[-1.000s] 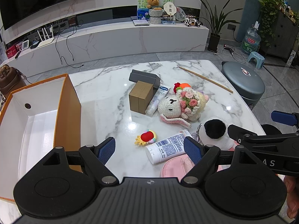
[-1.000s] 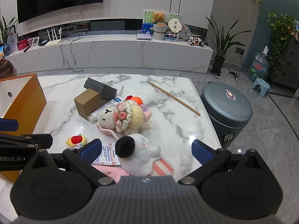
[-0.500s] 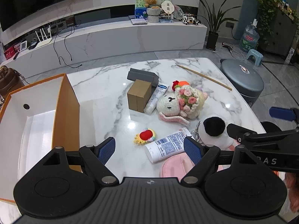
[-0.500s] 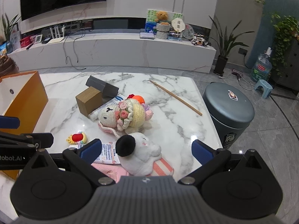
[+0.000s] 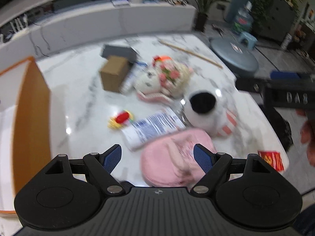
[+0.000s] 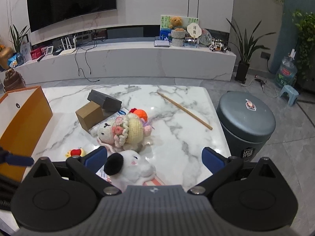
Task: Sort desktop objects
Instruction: 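Grasp the white striped plush with the right tool while the left tool grasps the pink cloth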
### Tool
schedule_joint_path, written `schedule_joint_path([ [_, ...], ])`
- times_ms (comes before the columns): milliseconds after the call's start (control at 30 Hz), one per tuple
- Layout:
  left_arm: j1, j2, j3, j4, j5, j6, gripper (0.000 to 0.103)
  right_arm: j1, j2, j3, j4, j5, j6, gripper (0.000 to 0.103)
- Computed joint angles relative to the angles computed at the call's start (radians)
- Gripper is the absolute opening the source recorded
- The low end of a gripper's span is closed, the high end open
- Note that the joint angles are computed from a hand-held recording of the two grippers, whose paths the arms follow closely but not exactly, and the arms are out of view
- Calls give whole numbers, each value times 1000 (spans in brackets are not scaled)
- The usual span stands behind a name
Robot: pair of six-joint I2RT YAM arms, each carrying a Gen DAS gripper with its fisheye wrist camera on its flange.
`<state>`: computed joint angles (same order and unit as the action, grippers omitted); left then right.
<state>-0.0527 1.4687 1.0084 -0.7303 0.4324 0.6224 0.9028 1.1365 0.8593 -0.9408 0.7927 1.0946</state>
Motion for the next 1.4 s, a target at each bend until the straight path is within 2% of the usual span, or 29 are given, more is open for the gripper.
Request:
schedule_joint_path([
  [100,-16,-2,-44,29,-9,17,95,-29,9,-25,51,-46,-64,102],
  [267,-32,-68,-152,126,5,103,95,-50,41,-63,138,-99,-181,102],
  [400,-39,-129,-226,191,47,174,96,-71,50,-81,187,-135,-220,102],
  [467,-41,-154,-254,193,88,251,96,-90,45,-88,206,-147,-236,102],
  [533,-60,-193,-289,181,87,398,97,-105,35,-92,210,-151,-237,102],
  [600,-73,-250,-354,229,80,546,97,-121,24,-97,213,-154,-237,102],
  [667,-80,-277,-399,266,68,641,97,-132,16,-106,220,-155,-233,102],
  [767,-98,-249,-432,303,36,734,97,-145,17,-117,229,-166,-237,102],
  [833,-123,-270,-494,382,-5,777,97,-154,28,-122,237,-174,-246,102],
  [967,-154,-314,-590,519,-20,805,96,-178,62,-136,270,-204,-306,102],
  [1133,-179,-263,-581,574,-34,817,97,-251,26,-213,417,-306,-428,102],
  [1267,-189,-219,-585,649,-48,797,95,-277,48,-244,515,-355,-524,93],
  [1333,-187,-200,-573,647,-52,796,92,-272,77,-243,544,-346,-560,92],
  [1400,-189,-177,-562,652,-61,795,79,-271,119,-231,562,-341,-600,88],
])
